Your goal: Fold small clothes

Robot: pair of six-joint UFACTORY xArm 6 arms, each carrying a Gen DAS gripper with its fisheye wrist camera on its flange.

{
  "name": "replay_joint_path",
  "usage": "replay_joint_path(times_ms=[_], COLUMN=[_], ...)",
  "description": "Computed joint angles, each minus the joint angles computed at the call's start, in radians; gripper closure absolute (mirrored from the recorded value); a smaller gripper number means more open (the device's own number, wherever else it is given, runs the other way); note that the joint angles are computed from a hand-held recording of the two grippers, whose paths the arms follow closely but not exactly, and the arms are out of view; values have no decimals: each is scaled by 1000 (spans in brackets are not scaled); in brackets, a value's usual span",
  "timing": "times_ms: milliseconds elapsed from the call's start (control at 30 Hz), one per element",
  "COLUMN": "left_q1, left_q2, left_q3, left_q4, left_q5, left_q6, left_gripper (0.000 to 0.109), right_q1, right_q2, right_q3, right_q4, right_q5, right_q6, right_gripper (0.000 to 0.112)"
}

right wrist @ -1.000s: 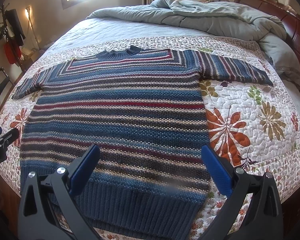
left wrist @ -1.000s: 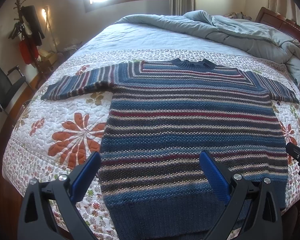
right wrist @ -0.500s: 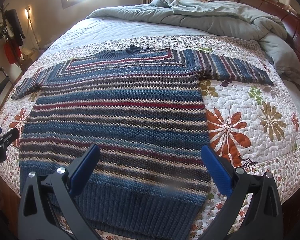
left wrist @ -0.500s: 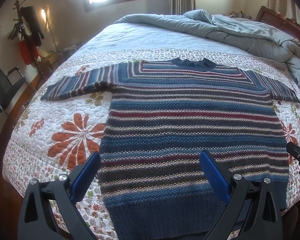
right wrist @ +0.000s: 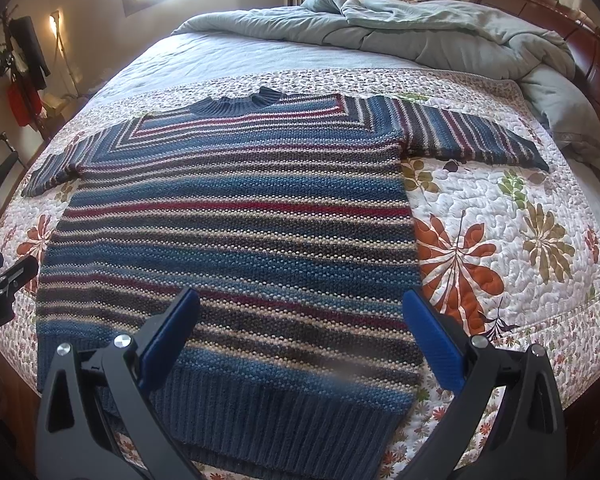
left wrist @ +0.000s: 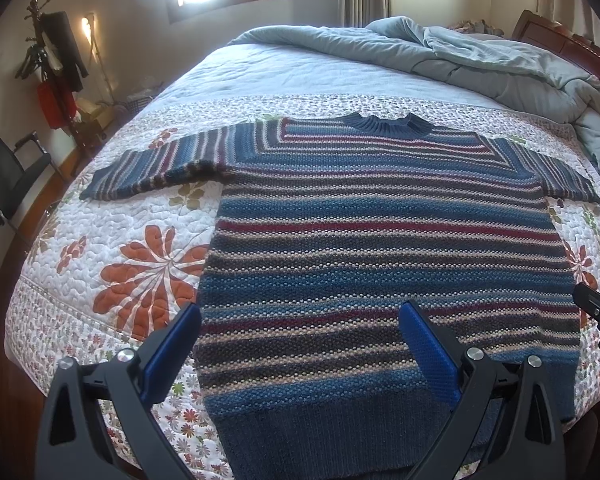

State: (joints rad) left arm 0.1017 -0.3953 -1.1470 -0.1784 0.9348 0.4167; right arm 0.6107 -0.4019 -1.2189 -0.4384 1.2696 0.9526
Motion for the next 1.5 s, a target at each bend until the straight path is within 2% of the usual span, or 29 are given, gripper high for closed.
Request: replay_joint_path(times_ms=[200, 333, 400, 533, 667, 700, 767, 833, 1000, 1067, 1167, 1200, 1233, 1300, 1333, 1400, 1500], left_q1=[-42, -118, -171, -282, -387, -414, -445, -485, -546, -558, -565, -562, -557, -541, -527, -497, -444], left_q2=[55, 169, 246, 409, 604, 670, 766, 866, 1023, 1058, 1051, 1039, 1021, 999, 988, 964, 907], left_q3=[-33, -146, -231, -411, -630, -709, -833, -962, -1165, -1207, -1181, -1160, -1127, -1094, -1078, -1046, -971], left_q4=[38, 67, 83, 138, 204, 212, 201, 196, 211, 212, 231, 238, 251, 257, 259, 267, 279], left_q5=[3, 8, 8, 14, 45, 73, 129, 180, 232, 243, 220, 210, 190, 182, 179, 173, 144], left_q6=[-47, -114, -159, -256, -369, -401, -430, -462, -498, -503, -494, -491, -491, -484, -480, -477, -474], left_gripper=[9, 9, 9, 9, 9, 9, 9, 9, 9, 9, 9, 9, 9, 9, 9, 9, 9], right_q1=[-44, -191, -299, -612, -864, -901, -1011, -1073, -1130, -1162, -1189, -1190, -1187, -1176, -1178, -1165, -1098], right_q2=[27, 24, 33, 109, 298, 328, 419, 483, 574, 586, 582, 575, 573, 562, 578, 548, 517], right_q3=[-11, -15, -34, -115, -281, -305, -383, -430, -484, -469, -436, -424, -420, -413, -435, -417, -438], right_q4=[37, 116, 165, 235, 262, 279, 377, 425, 459, 520, 564, 555, 541, 516, 546, 553, 445], right_q5=[18, 6, 19, 38, 84, 86, 110, 113, 106, 72, -7, -31, -43, -53, -55, -77, -107], right_q6=[-66, -201, -263, -391, -521, -536, -586, -610, -652, -660, -658, -650, -647, -663, -683, -676, -642], right_gripper=[12, 12, 12, 12, 12, 12, 12, 12, 12, 12, 13, 18, 44, 70, 93, 98, 99])
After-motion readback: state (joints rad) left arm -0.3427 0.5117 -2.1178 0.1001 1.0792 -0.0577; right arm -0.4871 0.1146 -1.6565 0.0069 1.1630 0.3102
